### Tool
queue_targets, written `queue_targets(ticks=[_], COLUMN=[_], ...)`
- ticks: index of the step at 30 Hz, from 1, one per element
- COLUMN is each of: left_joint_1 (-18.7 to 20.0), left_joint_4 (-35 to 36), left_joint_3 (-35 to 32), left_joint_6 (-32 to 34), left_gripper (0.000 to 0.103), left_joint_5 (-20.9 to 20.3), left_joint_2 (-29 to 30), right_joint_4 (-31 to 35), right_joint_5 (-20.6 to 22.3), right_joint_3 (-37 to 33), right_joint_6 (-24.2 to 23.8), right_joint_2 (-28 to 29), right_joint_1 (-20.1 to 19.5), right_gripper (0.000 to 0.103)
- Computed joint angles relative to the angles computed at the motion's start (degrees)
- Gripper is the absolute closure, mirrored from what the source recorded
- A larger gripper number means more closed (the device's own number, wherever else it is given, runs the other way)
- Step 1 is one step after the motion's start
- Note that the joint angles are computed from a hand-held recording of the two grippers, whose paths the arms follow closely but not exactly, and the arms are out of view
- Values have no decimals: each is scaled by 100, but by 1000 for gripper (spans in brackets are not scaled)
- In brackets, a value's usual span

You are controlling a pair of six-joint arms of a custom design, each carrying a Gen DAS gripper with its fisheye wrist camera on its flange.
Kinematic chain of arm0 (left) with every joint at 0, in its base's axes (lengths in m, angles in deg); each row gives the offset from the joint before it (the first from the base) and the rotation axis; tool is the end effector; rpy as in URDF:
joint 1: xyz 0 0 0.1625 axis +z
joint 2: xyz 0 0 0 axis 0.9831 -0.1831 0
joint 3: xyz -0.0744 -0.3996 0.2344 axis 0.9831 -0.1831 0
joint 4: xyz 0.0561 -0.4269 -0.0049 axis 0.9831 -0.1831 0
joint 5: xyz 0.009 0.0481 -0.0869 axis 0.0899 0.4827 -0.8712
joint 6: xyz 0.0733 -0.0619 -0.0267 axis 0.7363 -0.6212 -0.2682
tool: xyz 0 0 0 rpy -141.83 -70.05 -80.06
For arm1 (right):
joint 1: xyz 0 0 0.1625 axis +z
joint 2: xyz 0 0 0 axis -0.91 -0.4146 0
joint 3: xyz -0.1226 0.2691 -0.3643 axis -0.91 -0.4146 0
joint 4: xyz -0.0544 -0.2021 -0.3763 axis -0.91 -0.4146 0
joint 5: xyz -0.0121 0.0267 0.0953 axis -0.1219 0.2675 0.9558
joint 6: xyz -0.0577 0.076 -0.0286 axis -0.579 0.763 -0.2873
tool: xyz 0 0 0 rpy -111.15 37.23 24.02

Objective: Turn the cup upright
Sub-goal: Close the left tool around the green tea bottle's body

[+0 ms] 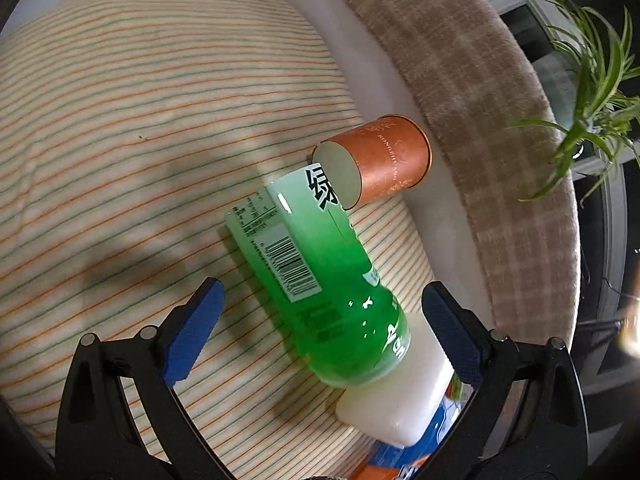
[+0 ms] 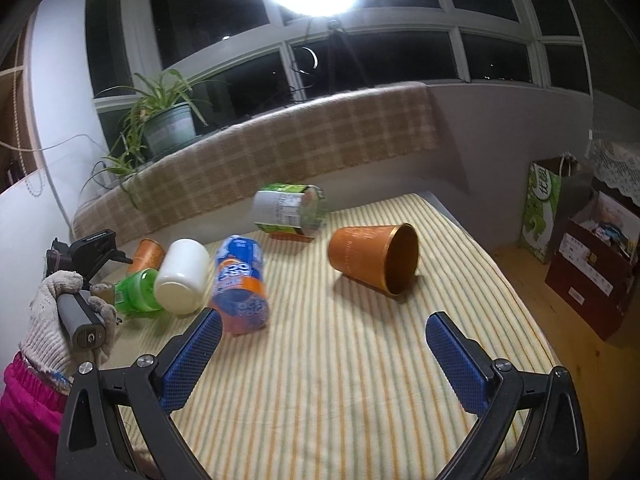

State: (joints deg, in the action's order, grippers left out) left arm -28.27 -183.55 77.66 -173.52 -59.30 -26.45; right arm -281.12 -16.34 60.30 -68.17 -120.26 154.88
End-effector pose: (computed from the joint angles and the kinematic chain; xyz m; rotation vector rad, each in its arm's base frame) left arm -0.2146 -0.6221 0.2108 -1.3405 2.0880 -1.5309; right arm 0.1200 -0.5510 0.2957 0.6570 -2.4564 1.2140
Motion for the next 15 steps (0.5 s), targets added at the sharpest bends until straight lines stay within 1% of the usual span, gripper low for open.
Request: queue_targets(ticks=[7, 9, 10, 12, 15], left_joint_1=[138, 192, 220, 232, 210], left_joint_4=[109, -29, -178, -397, -464], left_joint_3=[-235, -277, -269, -269, -269], left_joint_6=[90, 265, 362, 525, 641], left_gripper=[3, 13, 16, 19, 22], left_joint_5=[-106, -212, -277, -244, -187], left_joint_2=[167, 226, 251, 309, 335], right_joint_4=[14, 3, -6, -17, -30], right_joint_5=[16, 12, 13, -8, -38], right_joint_3=[-66, -82, -87, -87, -85], right_joint_6=[146, 175, 182, 202, 233], right_joint_2=[-14, -14, -12, -17, -20], right_joint_1=[-124, -137, -144, -149, -150], right_gripper=[0, 0, 0, 0, 0])
